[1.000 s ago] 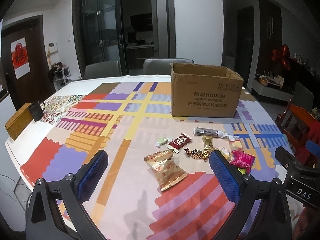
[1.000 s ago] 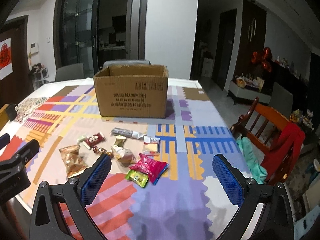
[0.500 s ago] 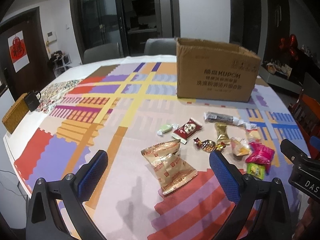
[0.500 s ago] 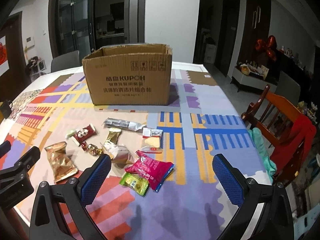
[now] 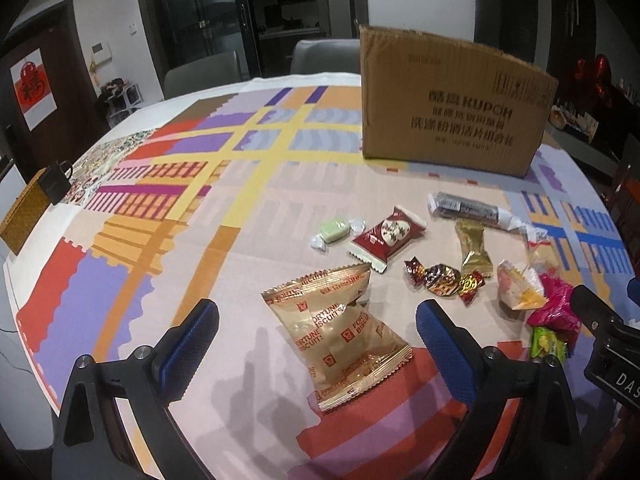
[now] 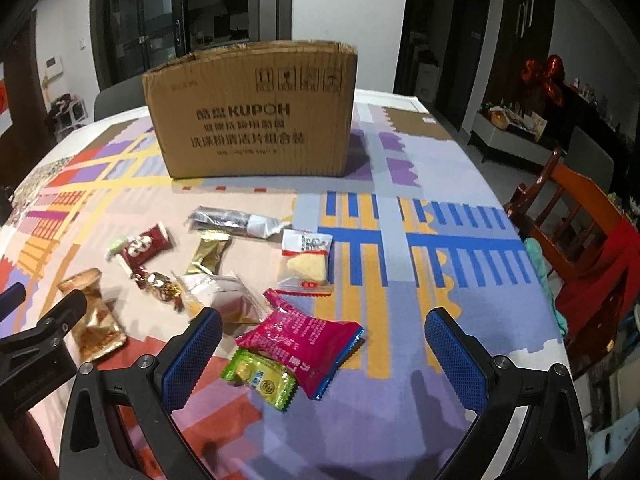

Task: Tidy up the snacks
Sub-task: 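Move the left tool to the gold biscuit packet while the right tool approaches the pink packet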

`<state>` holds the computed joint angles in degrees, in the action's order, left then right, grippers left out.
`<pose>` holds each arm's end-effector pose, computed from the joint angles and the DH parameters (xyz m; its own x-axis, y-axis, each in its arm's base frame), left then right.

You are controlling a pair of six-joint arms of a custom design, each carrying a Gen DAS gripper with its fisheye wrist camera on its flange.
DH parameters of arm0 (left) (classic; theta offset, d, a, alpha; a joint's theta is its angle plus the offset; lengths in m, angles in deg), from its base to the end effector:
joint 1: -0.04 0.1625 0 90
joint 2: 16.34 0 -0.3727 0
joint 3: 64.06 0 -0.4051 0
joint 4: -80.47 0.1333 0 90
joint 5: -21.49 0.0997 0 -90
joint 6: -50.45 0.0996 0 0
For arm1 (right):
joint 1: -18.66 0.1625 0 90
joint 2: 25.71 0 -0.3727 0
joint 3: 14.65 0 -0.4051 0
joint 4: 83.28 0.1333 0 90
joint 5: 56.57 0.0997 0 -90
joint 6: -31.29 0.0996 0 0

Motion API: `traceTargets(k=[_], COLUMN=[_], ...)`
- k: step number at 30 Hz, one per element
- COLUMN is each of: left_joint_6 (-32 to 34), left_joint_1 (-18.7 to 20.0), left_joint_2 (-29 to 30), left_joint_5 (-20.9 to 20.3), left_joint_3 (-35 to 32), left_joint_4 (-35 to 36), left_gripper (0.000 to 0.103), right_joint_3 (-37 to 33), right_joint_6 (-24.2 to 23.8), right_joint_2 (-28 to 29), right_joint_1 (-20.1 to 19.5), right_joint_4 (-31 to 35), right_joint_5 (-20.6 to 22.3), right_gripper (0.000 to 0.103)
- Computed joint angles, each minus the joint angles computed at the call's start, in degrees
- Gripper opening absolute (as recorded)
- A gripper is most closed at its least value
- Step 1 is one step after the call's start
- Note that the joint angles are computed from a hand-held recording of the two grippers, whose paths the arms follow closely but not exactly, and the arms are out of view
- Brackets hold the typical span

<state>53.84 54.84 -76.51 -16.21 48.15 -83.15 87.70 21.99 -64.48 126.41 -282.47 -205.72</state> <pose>-0.1435 -0.5714 0.1465 -0.6346 0.1594 -0.7562 0.5746 0.7518 -0.3236 0.2214 -0.5350 0.0686 -0.6321 0.3147 0.7082 -0.3196 0.7266 -0.6081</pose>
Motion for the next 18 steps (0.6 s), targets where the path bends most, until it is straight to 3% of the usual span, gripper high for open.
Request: traceTargets(k=[11,18], left_joint_6=[-1.55,-1.98], left_joint_1=[1.57,2.71], left_joint_2=[2.13,2.52], left_joint_5=[-0.38,-3.29], left_joint_3=[-2.26,-3.35], left_joint_4=[2.48,5.25], left_gripper=[0.099,0.077], right_joint_3=[-1.15,-2.12], right_joint_6=[2.72,4.51], right_joint_2=[0.67,0.89], right_joint_1=[-1.80,-2.66], right_joint_4=[4.85,8.08], right_joint_5=[1.14,1.64], right_gripper=[0.102,0.097])
